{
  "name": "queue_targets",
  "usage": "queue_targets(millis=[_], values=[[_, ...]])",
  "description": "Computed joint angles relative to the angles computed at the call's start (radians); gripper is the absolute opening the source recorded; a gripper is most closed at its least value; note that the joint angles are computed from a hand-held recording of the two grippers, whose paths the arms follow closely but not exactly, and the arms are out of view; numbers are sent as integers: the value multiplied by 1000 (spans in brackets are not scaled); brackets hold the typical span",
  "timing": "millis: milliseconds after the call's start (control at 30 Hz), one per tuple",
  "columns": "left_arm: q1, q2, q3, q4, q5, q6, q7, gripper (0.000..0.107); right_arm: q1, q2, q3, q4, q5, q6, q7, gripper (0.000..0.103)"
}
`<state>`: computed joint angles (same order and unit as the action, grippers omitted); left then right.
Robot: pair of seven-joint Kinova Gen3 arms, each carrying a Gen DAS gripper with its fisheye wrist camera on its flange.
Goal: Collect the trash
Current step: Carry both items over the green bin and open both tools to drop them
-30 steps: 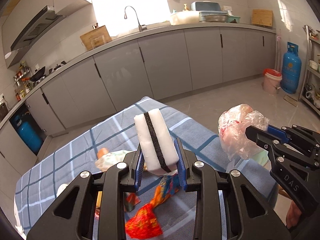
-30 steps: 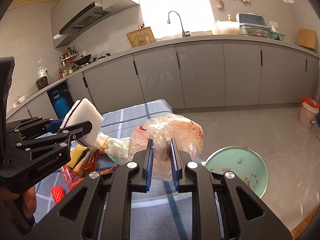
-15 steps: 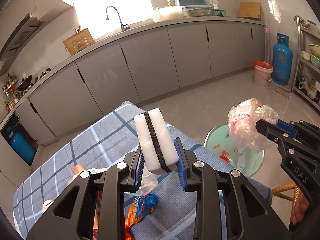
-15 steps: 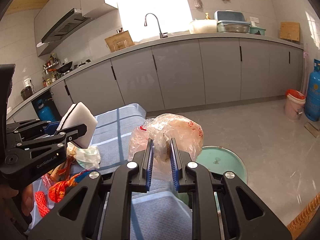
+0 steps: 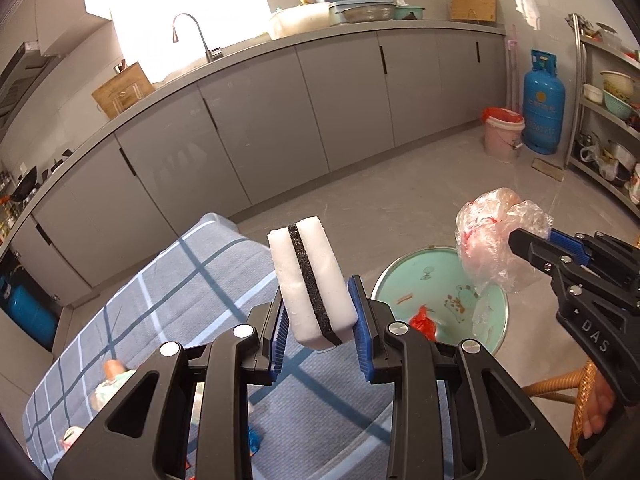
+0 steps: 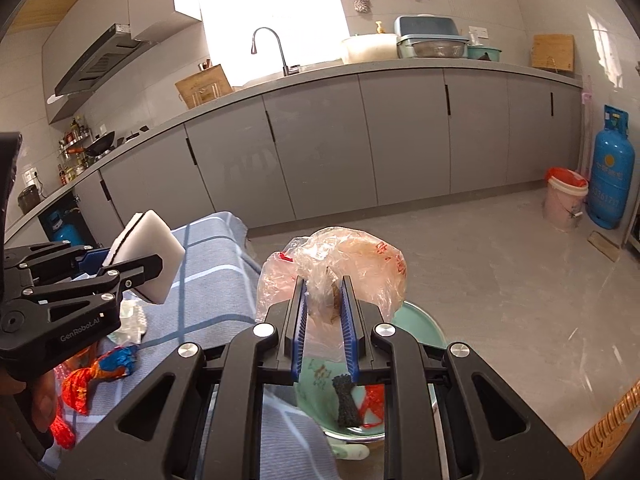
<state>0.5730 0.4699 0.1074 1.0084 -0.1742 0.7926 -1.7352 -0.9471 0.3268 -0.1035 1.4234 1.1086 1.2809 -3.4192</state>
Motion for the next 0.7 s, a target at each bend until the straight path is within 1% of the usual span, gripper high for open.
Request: queue_targets(millis=[167, 400, 567, 700], values=[[31, 59, 5, -81, -2, 45, -13, 30, 35, -5, 4, 40, -25, -29, -15, 18], [67, 139, 2, -182, 15, 107, -38, 30, 92, -8, 12, 86, -52, -98, -11, 18], [81, 180, -9, -229, 24, 136, -47, 31, 129, -4, 20, 115, -65, -150, -7, 19], [93, 206, -16, -260, 28, 156, -51, 32, 144, 5, 27, 117, -75, -172, 3, 21]])
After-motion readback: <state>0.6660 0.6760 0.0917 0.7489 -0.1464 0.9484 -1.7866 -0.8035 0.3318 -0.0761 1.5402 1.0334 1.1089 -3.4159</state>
